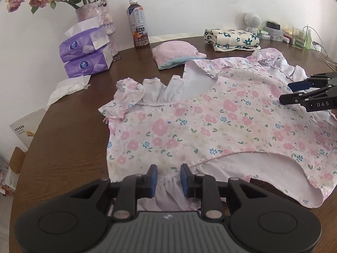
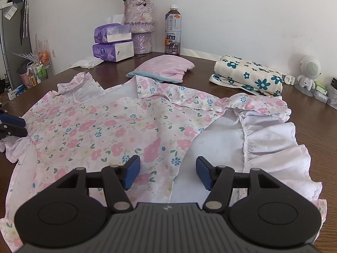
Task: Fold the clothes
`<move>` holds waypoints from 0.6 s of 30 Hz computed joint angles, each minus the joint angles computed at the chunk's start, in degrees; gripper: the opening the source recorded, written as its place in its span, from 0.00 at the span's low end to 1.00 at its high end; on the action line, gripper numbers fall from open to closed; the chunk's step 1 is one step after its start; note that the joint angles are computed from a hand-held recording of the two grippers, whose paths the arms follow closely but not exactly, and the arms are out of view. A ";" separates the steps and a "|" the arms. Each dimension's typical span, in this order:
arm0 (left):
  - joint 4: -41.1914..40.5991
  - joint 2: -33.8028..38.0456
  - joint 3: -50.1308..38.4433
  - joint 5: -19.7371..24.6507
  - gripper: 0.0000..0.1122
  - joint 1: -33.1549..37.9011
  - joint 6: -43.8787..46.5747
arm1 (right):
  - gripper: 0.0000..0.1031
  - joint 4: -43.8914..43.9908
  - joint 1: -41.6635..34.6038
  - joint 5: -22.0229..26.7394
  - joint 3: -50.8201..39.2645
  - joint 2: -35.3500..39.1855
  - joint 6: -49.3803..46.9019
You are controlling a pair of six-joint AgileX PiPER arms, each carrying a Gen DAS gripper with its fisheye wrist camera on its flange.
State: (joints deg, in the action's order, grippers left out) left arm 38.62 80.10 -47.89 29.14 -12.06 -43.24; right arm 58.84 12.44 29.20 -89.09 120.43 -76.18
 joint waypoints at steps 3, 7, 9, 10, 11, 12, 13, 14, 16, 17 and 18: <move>0.67 -1.01 -1.27 0.62 0.20 -0.96 -0.52 | 0.58 -0.16 -0.03 0.12 -0.05 0.00 0.23; -3.20 -0.63 -6.60 -0.31 0.30 -2.49 3.80 | 0.59 0.39 -0.51 0.74 0.10 -0.74 -0.30; -9.90 1.94 -11.99 -0.24 0.30 -2.21 9.77 | 0.59 4.95 -1.43 1.26 1.05 -1.92 -3.70; -13.18 3.28 -14.75 -0.05 0.30 -2.09 12.62 | 0.59 5.96 -1.73 1.46 0.70 -2.21 -3.52; -18.48 5.62 -18.32 0.33 0.30 -1.34 16.75 | 0.58 6.93 -2.02 1.65 0.32 -2.48 -3.29; -24.21 8.40 -22.29 1.10 0.30 -0.46 20.91 | 0.57 8.03 -2.31 1.83 -0.03 -2.74 -3.18; -28.38 11.23 -26.36 2.23 0.30 0.04 23.38 | 0.54 7.71 -2.44 1.90 -0.95 -2.83 -1.59; -30.25 14.61 -30.49 3.53 0.30 0.36 24.16 | 0.49 5.09 -2.12 1.65 -3.25 -2.22 2.29; -29.35 21.96 -39.34 6.73 0.30 0.07 21.52 | 0.40 -3.79 -1.32 3.69 -10.35 0.41 13.20; -27.99 25.49 -43.58 8.53 0.30 -0.11 19.50 | 0.36 -8.12 -0.68 4.81 -14.29 2.19 18.31; -26.95 28.70 -47.39 10.37 0.30 -0.10 18.11 | 0.31 -12.30 -0.01 5.99 -18.35 4.07 23.23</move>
State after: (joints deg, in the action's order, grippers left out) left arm 11.67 108.80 -95.28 39.51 -12.16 -25.13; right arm 46.54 12.43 35.19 -107.44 124.51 -52.95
